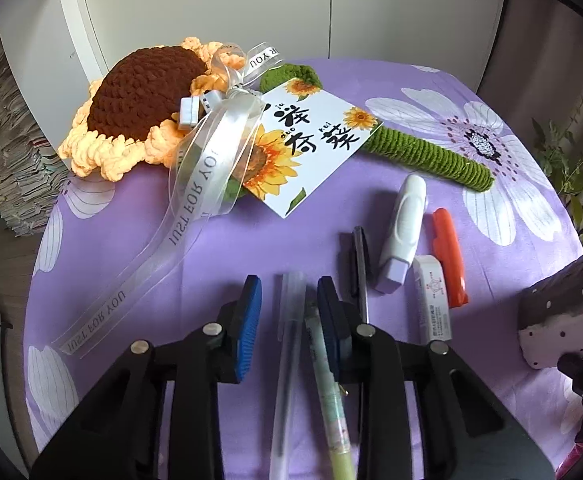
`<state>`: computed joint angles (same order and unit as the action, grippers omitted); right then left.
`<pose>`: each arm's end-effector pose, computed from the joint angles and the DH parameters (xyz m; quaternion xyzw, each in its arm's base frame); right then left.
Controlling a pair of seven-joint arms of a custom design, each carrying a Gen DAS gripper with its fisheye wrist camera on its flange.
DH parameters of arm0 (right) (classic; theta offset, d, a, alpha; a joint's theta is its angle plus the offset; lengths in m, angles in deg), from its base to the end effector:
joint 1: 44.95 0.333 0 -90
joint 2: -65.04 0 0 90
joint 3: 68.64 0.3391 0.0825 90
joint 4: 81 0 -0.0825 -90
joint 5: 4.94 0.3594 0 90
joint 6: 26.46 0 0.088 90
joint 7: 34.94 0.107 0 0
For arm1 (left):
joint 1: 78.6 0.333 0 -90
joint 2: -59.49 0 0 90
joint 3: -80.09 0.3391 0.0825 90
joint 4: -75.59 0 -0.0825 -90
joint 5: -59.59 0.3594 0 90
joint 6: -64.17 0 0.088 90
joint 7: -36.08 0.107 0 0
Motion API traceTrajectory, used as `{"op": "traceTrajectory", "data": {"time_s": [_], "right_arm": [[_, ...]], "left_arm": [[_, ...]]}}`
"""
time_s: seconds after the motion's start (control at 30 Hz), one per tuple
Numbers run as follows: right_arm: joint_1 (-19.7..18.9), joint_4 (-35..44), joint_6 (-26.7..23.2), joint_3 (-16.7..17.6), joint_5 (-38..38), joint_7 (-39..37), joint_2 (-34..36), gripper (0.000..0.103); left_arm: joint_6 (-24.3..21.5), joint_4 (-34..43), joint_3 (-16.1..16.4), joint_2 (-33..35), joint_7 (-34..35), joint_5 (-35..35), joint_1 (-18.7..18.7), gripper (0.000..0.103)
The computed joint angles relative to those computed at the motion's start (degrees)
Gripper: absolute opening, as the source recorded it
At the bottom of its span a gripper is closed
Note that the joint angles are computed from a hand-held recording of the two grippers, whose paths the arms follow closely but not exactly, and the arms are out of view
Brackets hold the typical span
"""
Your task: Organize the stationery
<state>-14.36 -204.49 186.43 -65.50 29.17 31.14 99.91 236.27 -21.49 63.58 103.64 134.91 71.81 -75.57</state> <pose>0.5314 0.2616 0.2597 -0.7306 0.5273 -0.2926 0.3204 0.7022 -0.1413 0.2621 -0.5066 0.8127 -0.2372 0.1630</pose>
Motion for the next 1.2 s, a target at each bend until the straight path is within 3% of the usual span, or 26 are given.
{"op": "traceTrajectory", "data": {"time_s": [0.13,0.23,0.37,0.53,0.6,0.7,0.8,0.87,1.0,1.2], "right_arm": [[0.02,0.00,-0.01,-0.03,-0.02,0.03,0.00,0.072],[0.07,-0.03,0.03,-0.08,0.01,-0.02,0.00,0.072],[0.18,0.03,0.08,-0.14,0.18,-0.11,0.04,0.072],[0.30,0.05,0.12,-0.19,0.36,-0.27,0.06,0.072],[0.38,0.09,0.14,-0.21,0.46,-0.35,0.08,0.072],[0.24,0.06,0.15,-0.09,0.38,-0.29,0.07,0.072],[0.32,0.11,0.15,-0.14,0.48,-0.36,0.11,0.072],[0.28,0.10,0.15,-0.12,0.45,-0.36,0.11,0.072],[0.37,0.16,0.15,-0.15,0.56,-0.42,0.14,0.072],[0.35,0.16,0.15,-0.13,0.57,-0.43,0.14,0.072]], "left_arm": [[-0.67,-0.55,-2.04,-0.05,1.17,-1.12,2.22,0.024],[-0.88,-1.39,-3.14,-0.53,2.45,-1.43,3.28,0.010],[-0.67,-1.22,-2.22,-0.58,2.33,-1.48,2.06,0.009],[-0.65,-2.42,-8.60,-0.96,5.59,-4.83,8.02,0.008],[0.47,-3.48,-9.68,-1.78,6.21,-5.84,9.32,0.008],[1.46,-5.58,-14.56,-2.68,8.35,-7.75,14.11,0.008],[3.12,-9.26,-22.03,-3.75,11.67,-9.76,21.21,0.007],[5.19,-11.34,-24.94,-4.54,12.68,-9.69,23.56,0.007],[10.25,-16.70,-30.19,-6.91,13.40,-6.40,28.48,0.007],[15.33,-22.82,-40.71,-7.44,12.84,0.51,38.21,0.007]]}}
